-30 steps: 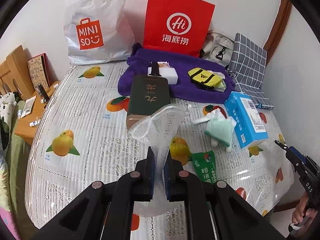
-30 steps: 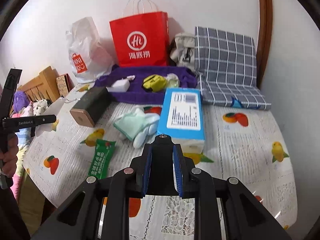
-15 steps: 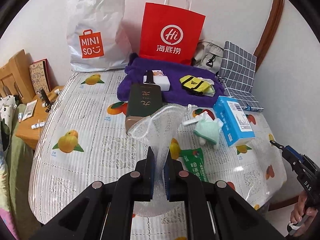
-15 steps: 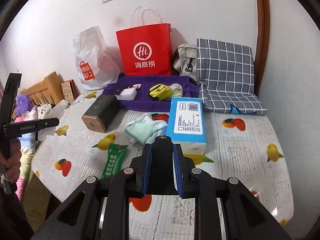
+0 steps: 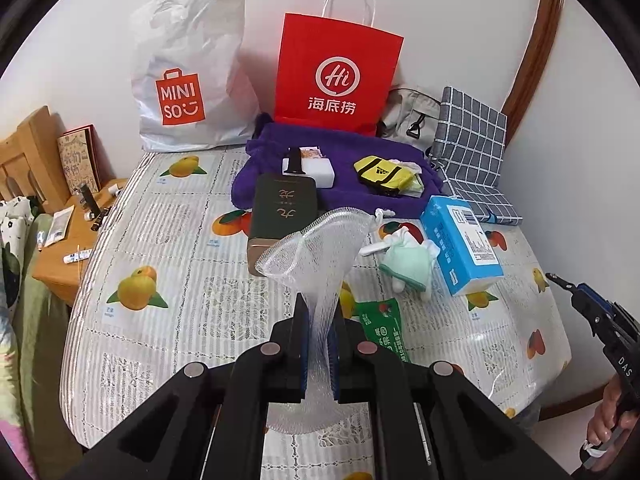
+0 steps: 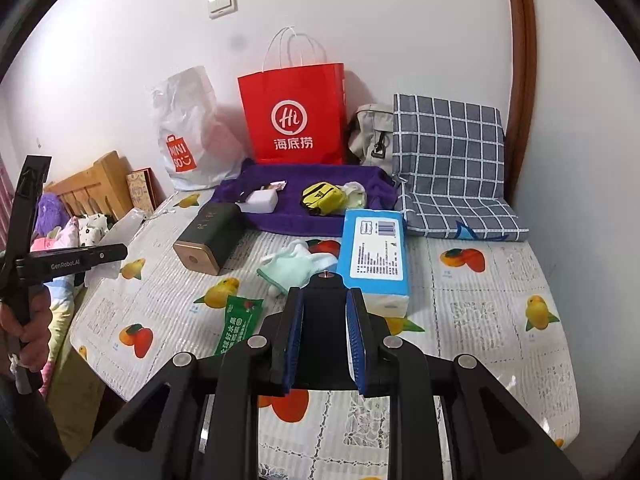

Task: Organize soft objects
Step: 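Carry the mesh bag and black strap up toward the purple towel with both tools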

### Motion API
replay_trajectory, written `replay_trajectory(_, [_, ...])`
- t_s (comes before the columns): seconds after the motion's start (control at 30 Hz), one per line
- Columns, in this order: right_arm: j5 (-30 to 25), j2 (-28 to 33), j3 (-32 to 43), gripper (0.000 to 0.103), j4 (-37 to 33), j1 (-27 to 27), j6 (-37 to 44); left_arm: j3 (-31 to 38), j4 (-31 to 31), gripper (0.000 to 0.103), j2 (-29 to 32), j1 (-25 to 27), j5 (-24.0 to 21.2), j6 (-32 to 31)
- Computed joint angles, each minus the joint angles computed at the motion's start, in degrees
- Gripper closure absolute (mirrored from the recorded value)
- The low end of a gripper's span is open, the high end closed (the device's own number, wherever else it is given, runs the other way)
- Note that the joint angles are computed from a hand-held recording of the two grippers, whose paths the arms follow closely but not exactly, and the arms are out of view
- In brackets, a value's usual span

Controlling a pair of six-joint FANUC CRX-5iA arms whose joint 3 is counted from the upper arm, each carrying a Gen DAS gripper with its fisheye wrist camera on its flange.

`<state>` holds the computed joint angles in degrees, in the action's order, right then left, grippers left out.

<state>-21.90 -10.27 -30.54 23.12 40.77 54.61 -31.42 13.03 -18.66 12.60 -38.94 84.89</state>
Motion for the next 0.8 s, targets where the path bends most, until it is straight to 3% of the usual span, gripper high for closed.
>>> replay_trajectory(0.1, [0.1,0.9,1.4,0.081,-3.0,-0.4,2.5,1.2,-1.3,0.095,1.0,-0.4,-0.3,1.0])
replay_trajectory(0.3, [1.7,2.3,1.6,0.081,-1.6,-0.6,1.0,5.3,-5.3,0.095,4.3,-2.0,-1.7,4.2])
replay_trajectory(0.4, [2.4,2.7,2.2,0.081,-5.1,-1.1,3.4,7.2,-6.8,0.095,5.9,-3.1,-2.5,5.4])
replay_trajectory(0.6, [1.9,4.4,4.4,0.081,-10.9,-2.8,8.4,10.2,-8.4,0.095,8.1,-5.1,-3.3,6.7])
replay_trajectory(0.8, [3.0,5.2,5.2,0.081,-11.4,-4.3,9.1,12.3,-8.7,0.095,9.9,-5.9,-3.4,7.1])
